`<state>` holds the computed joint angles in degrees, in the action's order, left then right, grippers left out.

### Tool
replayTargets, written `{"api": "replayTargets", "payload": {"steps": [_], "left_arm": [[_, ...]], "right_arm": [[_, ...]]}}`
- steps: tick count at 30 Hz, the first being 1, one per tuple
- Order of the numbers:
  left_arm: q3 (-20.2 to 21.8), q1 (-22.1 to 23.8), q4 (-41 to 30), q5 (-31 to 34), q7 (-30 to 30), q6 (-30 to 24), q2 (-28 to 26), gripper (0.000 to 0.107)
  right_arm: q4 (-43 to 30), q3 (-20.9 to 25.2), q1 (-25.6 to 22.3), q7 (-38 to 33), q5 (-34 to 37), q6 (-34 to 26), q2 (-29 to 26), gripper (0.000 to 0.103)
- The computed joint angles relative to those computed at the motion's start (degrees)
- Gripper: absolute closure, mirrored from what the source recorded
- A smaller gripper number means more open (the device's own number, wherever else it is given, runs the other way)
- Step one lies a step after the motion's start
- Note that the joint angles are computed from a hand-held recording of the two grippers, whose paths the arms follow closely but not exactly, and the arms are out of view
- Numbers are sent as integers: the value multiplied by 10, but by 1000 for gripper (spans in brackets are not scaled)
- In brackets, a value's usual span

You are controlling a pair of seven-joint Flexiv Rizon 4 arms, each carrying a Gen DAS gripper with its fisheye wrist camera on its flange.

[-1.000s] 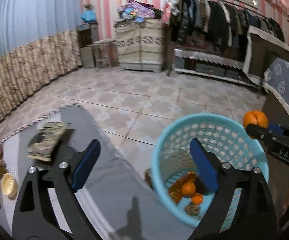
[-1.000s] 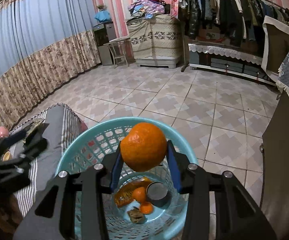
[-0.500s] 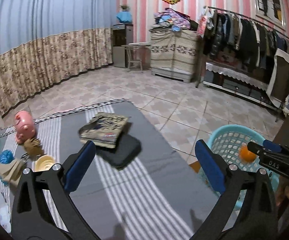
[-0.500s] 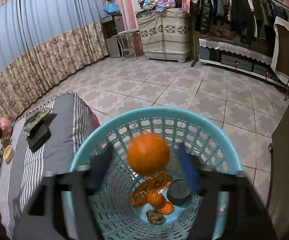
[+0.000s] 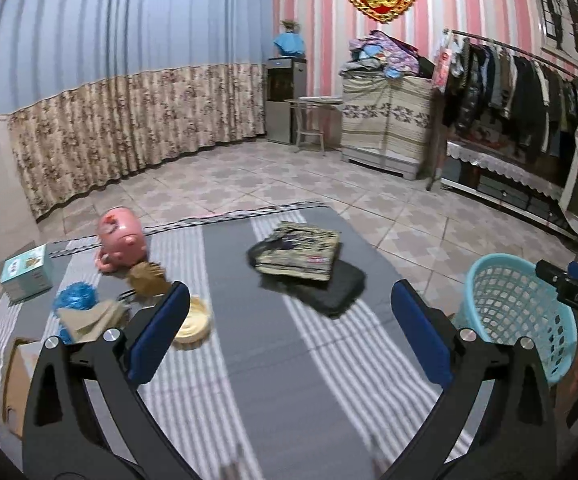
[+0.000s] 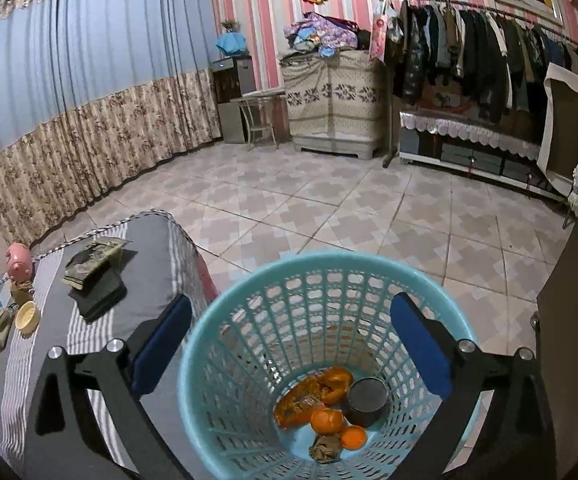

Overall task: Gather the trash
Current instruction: 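Move both empty tools back over the mattress items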

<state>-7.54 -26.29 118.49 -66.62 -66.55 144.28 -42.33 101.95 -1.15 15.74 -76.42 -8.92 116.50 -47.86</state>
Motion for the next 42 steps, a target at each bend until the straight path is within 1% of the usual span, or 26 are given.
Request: {"api": "replayTargets", "payload": {"steps": [6,9,12,16,20,22,24,26,29,32,34,37,39,40,42], "left_arm": [[9,4,70,-2,-44,24,24,9],[14,17,118,18,-88,25,40,9],[22,22,149,26,-119,22,47,9],[35,36,193,57,-175,17,54,9],[53,61,241,122,-254,16,63,9],[61,63,253,135,-273,17,63,9],[68,65,266,144,-286,16,65,9],[73,62,277,143,-289,16,68,9],[78,57,292,136,-289,18,72,9],[82,61,311,145,-300,15,78,9],[87,63,322,149,-310,21,78,9],[95,83,338,179,-332,21,79,9],[99,78,341,151,-326,13,77,9],[102,79,343,150,-326,15,74,9],[107,91,349,169,-334,18,74,9]], "right_arm": [[20,5,21,-15,1,18,5,5],[30,10,32,-21,4,28,7,5],[38,19,36,-24,2,38,9,5],[48,19,52,-31,6,41,12,5],[64,19,67,-46,5,43,15,5],[72,29,66,-49,-2,41,18,5],[80,52,51,-43,-23,38,20,5],[87,57,53,-44,-30,38,21,5],[91,44,79,-54,-24,32,23,5],[88,41,96,-59,-24,9,26,5],[83,32,116,-64,-20,-6,26,5],[71,10,153,-71,-4,-25,20,5],[61,11,161,-73,-5,-37,14,5],[54,15,164,-73,-10,-46,10,5],[43,25,165,-73,-22,-59,3,5]]}}
